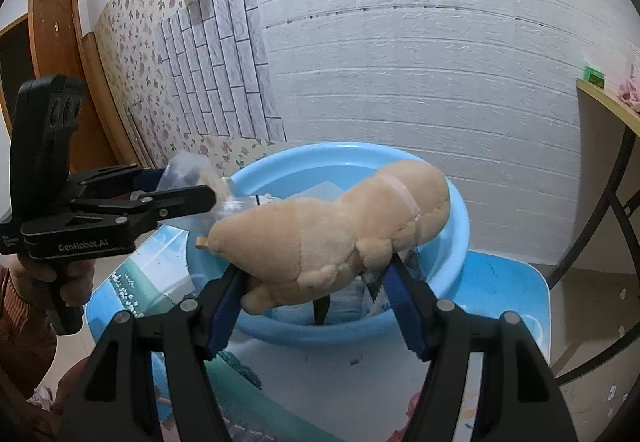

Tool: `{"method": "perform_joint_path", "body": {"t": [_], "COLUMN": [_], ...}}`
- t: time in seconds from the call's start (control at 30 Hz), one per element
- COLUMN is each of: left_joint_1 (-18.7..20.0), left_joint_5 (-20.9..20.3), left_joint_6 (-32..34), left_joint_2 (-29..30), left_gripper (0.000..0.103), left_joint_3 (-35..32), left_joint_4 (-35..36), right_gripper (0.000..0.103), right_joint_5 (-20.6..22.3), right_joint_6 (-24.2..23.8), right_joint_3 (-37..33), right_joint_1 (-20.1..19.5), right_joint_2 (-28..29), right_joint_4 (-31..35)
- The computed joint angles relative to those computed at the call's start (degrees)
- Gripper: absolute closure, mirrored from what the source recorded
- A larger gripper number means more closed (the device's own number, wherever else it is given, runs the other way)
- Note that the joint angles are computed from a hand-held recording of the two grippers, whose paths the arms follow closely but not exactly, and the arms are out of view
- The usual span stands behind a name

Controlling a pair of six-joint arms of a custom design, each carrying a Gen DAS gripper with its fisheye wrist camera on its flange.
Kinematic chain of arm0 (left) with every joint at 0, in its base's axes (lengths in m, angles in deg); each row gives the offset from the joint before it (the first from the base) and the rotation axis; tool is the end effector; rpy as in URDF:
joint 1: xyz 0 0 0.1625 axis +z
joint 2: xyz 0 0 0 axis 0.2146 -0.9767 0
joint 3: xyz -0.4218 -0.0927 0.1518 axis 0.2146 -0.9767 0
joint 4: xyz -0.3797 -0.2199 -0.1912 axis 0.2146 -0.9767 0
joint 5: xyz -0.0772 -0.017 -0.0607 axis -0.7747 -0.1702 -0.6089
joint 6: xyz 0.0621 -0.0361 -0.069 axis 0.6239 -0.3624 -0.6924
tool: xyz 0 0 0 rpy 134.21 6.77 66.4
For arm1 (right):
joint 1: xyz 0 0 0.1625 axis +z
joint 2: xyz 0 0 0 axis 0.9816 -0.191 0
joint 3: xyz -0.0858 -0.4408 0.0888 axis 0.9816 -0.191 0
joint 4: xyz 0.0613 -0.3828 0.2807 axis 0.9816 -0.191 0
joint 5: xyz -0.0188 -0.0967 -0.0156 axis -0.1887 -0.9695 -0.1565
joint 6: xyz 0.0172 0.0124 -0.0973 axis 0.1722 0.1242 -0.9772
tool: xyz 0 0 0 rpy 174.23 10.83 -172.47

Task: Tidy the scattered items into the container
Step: 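Carry the plush dog and plastic bag over the basin with both tools, then open both tools to drop the plush dog and plastic bag into the basin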

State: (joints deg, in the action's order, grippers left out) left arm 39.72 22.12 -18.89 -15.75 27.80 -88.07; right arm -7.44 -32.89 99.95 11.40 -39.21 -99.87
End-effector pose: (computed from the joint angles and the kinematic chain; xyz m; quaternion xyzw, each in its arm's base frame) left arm -0.3616 -0.8085 0.1649 0.1718 0.8456 -0.4031 0.3049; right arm 0.1407 -0.8499 0.2987 0.4329 -0.8631 0.2368 0.1075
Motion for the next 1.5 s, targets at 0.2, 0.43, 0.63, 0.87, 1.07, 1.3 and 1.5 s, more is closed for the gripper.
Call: {"method": "perform_joint_path", "body": {"t": [0.2,0.43,0.63,0.87,1.07,1.3,1.5], "left_joint_1": [1.2,2.1,2.1,1.0,-0.8,-3.1,-4.7], "left_joint_5": [-1.9,-2.0,-0.5,3.8,6.1,10.9,12.5], "left_joint_6": [2.0,1.4,-3.5,-9.6,-11.0,-13.2,-17.0], "left_joint_2": [1.6,3.8,2.4,0.2,-1.4,-2.4,-4.8], "left_gripper": [0.045,0.020,0.009,0.004,0.000,0.000,0.000], "left_joint_3": [-3.7,-7.6,-6.3,-2.7,0.5,2.8,7.7], "left_joint_4": [1.4,4.9,7.8,8.4,7.6,9.9,8.1], "right_gripper": [0.036,0.031,0.026,0.025,0.019,0.012,0.012], "right_joint_5": [-1.2,-2.8,-7.4,-9.7,-9.3,-10.1,-8.7], "right_joint_6": [0.5,-1.0,0.6,2.5,6.3,6.7,7.8], "right_joint_3": [-3.0,-4.0,-2.6,-1.6,-0.8,1.7,4.9], "right_joint_1": [0.2,1.2,2.7,3.2,2.8,2.6,2.6], "right_joint_2": [2.0,3.7,4.5,4.3,3.2,1.9,0.0], "right_joint_4": [1.7,0.9,-3.3,-5.6,-4.8,-7.6,-10.4]}}
